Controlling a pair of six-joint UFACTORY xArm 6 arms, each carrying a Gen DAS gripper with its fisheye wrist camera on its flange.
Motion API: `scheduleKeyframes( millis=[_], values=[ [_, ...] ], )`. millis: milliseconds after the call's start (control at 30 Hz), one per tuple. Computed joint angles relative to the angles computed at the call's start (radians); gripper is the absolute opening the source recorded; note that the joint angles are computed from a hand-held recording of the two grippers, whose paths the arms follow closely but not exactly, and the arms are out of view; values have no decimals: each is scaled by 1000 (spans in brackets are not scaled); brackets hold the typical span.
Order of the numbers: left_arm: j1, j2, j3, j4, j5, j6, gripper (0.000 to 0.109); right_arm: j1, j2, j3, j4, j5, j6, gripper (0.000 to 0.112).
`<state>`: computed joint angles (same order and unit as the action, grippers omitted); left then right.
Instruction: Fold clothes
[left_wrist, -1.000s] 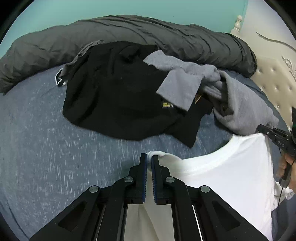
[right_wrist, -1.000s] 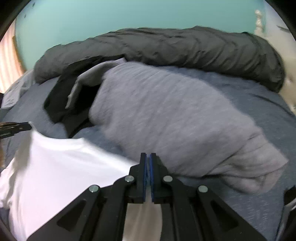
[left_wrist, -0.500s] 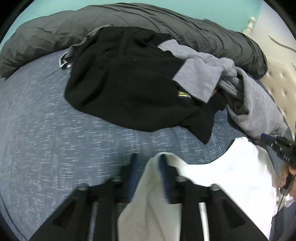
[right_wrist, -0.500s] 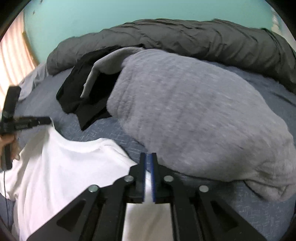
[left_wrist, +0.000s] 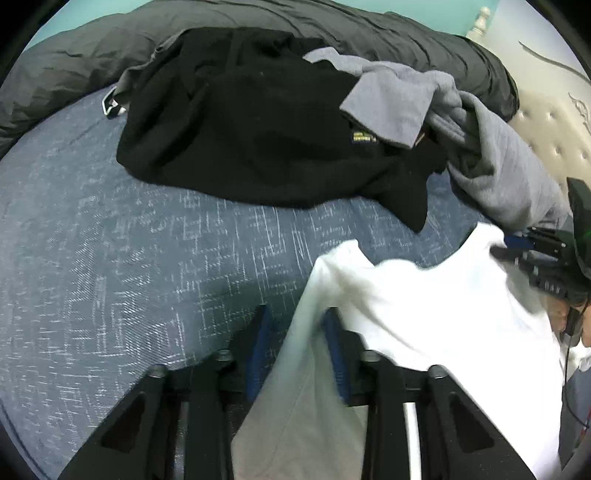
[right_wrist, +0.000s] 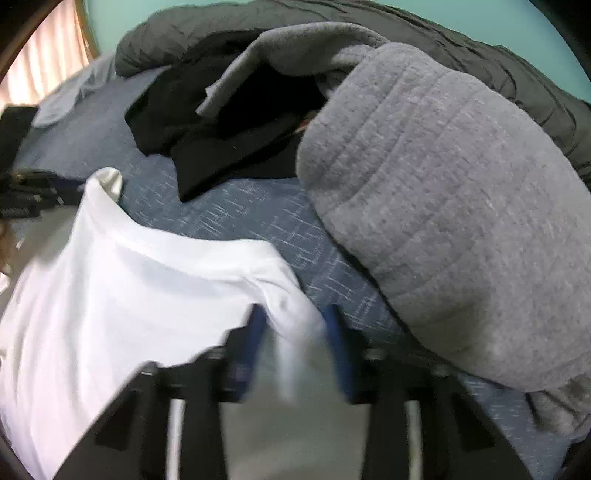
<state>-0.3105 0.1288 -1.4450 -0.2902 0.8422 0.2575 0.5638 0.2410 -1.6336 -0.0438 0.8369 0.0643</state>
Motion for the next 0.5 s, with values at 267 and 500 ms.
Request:
scheduleKeyframes(
  millis=[267,500],
  values=[
    [-6,-22,4,53,-78,-42,4,-11,-69,88,-161,-128,181,3],
    [-10,22,-51,104,-72,-93,4,-23,-27,10,-209,-102,240,3]
  ],
)
